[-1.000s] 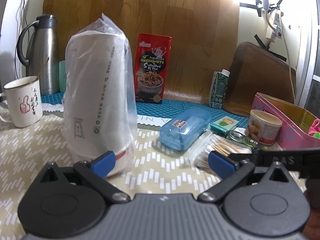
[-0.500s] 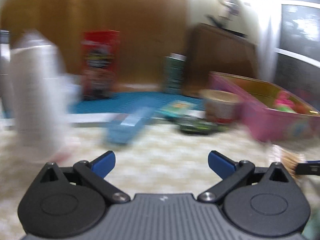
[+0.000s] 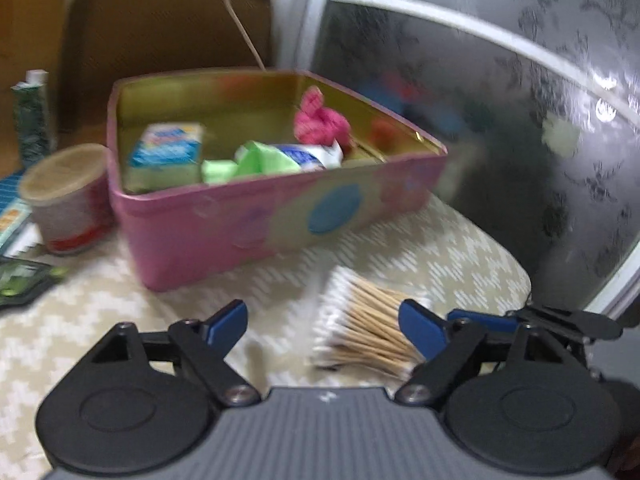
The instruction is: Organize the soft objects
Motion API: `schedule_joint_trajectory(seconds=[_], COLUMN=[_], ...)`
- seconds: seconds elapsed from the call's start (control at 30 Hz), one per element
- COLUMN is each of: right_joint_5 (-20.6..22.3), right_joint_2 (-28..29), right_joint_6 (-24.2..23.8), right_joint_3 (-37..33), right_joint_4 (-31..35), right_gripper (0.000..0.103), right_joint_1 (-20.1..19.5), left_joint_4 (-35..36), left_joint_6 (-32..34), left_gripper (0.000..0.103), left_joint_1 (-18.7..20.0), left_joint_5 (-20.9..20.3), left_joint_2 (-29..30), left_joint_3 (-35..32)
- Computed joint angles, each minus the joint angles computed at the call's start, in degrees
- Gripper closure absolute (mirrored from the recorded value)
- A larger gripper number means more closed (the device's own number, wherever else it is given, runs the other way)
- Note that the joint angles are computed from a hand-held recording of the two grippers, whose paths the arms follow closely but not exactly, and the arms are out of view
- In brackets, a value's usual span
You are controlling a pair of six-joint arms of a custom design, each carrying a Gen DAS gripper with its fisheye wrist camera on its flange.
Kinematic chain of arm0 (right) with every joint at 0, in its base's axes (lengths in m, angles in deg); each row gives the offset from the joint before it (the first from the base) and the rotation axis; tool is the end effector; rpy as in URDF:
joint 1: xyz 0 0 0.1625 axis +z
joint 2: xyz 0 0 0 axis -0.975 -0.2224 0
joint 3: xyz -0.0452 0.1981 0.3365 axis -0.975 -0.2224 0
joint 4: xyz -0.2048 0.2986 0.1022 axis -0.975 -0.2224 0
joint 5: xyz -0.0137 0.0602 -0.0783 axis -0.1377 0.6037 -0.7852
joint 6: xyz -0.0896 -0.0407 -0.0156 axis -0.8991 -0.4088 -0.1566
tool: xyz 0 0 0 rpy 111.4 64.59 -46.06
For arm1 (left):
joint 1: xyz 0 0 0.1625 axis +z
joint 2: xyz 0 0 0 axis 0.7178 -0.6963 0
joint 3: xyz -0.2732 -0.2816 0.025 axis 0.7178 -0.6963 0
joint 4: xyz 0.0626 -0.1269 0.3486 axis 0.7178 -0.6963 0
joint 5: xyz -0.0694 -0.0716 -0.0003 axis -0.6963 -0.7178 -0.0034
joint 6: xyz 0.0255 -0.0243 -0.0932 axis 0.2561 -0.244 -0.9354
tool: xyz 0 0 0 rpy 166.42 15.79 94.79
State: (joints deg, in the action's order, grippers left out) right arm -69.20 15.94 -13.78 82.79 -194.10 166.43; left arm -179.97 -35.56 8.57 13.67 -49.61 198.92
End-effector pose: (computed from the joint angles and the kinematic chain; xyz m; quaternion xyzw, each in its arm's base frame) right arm 0.1379 -0.4800 0.0791 0.3498 -0.8588 0.3633 0.0906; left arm -0.1365 -0.5169 0.1332 0.2357 0.8945 -0.3198 0.2050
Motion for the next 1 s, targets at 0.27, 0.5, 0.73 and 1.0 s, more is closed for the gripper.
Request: schedule_joint_trajectory(seconds=[0.27, 0.5, 0.73, 1.0], right_joint_5=[2.3, 16.1, 9.6, -0.5], right_joint_2=[3.3, 1.8, 7.4, 13.9], right_joint_6=[-6.6, -5.7, 0.8, 6.0], right_joint_3=[-0.8, -1.1, -15.7, -27.2], right_joint_4=[-4.4, -8.5, -2.3, -0.3], right_gripper=[0.063, 0.064, 0.063, 0.059], right_joint_1=[-0.9, -2.9, 2.5, 5.7], left_joint_4=[0.0, -9.5, -7.6, -10.4], left_joint_6=[-1.0, 7.3, 10.1, 8.9], left_gripper=[0.045, 0.034, 0.012, 0.007], left_joint_1=[-0.6, -3.0, -0.2, 0.4], left_joint_5=[-4.8, -3.5, 6.5, 12.7], left_joint_2=[-1.2, -0.1, 7.4, 9.6], left_joint_3=[0.6, -1.7, -15.5, -18.3])
